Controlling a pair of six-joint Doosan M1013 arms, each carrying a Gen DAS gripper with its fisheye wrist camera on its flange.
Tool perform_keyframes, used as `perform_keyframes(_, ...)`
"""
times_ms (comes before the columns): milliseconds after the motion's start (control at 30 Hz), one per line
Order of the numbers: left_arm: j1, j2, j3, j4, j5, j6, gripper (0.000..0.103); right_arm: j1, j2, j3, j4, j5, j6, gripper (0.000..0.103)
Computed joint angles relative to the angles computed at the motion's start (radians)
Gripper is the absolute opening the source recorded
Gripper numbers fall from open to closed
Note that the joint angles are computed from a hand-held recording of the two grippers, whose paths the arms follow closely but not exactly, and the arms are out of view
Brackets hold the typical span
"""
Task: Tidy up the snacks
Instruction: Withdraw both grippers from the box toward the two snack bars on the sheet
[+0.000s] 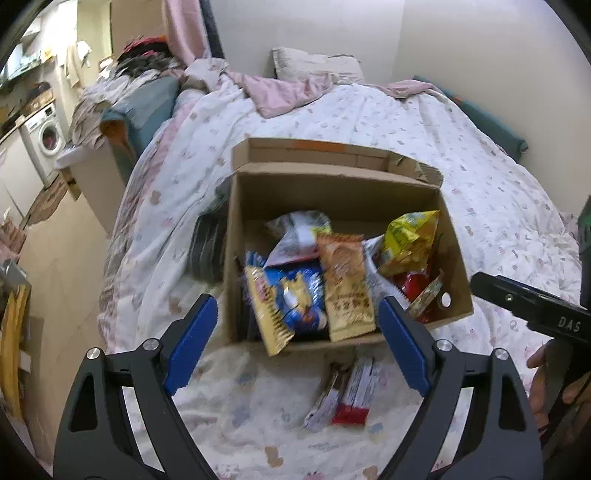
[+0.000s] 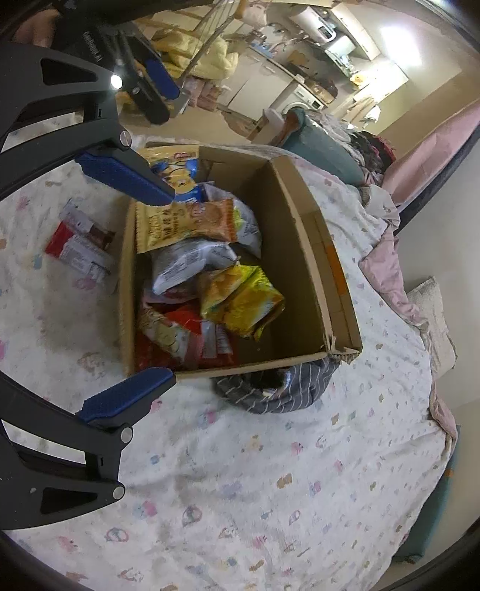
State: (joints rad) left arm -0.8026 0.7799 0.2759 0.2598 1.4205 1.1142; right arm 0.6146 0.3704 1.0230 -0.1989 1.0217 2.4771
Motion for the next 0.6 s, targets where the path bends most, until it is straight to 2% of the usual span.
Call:
perform_keyframes(167, 0.007, -0.086, 0.174, 0.008, -0.062, -0.027, 0.087, 0.01, -0.023, 0.036, 0.002, -0.001, 0.026, 0.092)
perform_keyframes(333, 0.022, -0.136, 0.284, -0.015, -0.066, -0.029, 0.087, 0.024, -0.052, 0.091, 0.023, -0.022, 0.051, 0.092)
perform_keyframes(500, 0.037, -0.147, 0.33, -0.09, -0.031, 0.004, 0.086, 0.018, -0.053, 0.112, 0.097, -0.008, 0.049, 0.092)
perform_keyframes(600, 0.044, -0.119, 0.3, -0.176, 0.024, 0.048, 0.086, 0.013, -0.051, 0.114, 0.105, -0.013, 0.065, 0.092)
